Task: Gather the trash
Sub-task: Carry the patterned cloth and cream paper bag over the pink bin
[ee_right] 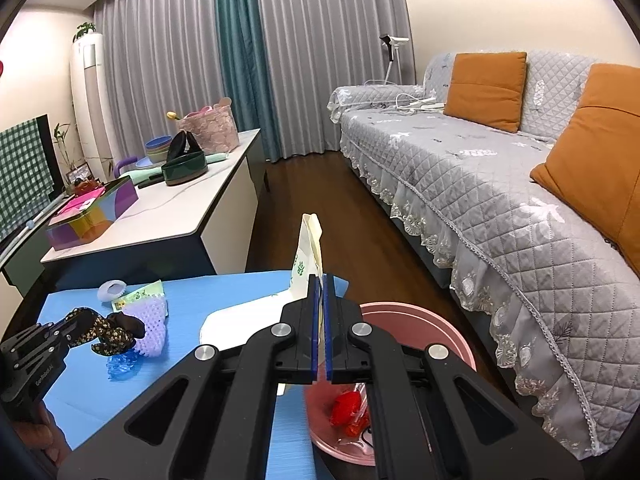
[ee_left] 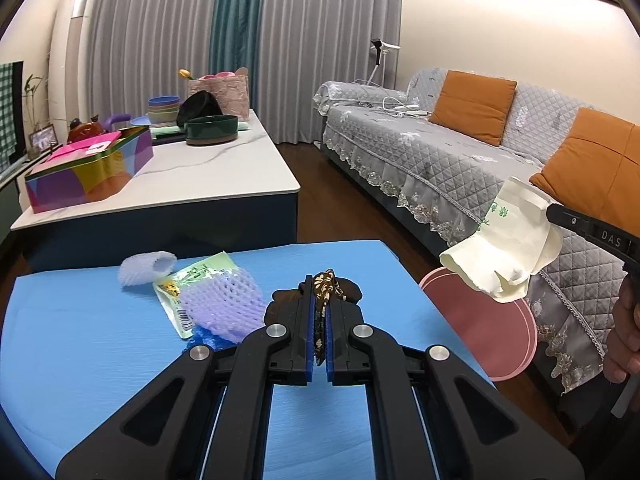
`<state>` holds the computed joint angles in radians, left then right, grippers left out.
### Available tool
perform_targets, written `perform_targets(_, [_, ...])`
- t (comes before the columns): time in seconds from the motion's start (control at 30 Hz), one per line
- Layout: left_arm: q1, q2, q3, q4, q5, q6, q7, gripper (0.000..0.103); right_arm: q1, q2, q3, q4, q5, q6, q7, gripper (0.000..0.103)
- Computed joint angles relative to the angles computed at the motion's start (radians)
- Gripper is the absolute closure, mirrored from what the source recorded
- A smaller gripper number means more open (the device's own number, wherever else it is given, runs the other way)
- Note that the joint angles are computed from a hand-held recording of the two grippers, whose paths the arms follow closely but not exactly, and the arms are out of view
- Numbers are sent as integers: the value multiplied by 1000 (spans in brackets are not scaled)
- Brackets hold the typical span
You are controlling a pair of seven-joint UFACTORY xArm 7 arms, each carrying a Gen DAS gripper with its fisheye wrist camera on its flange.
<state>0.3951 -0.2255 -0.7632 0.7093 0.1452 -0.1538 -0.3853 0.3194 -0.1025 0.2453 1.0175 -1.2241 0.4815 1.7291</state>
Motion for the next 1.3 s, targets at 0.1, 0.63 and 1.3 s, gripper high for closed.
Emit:
perform_targets(0.1, [12, 2, -17, 3, 1, -2, -2, 99, -3, -8, -1, -7, -2, 4, 9, 101])
perform_targets(0.63, [67, 18, -91, 21, -5, -6, 3, 99, -10, -34, 14, -18, -18, 70, 4, 101])
perform_targets(1.3, [246, 103, -340, 131, 126, 33, -96, 99, -101, -120, 8, -104, 34, 67, -5, 101])
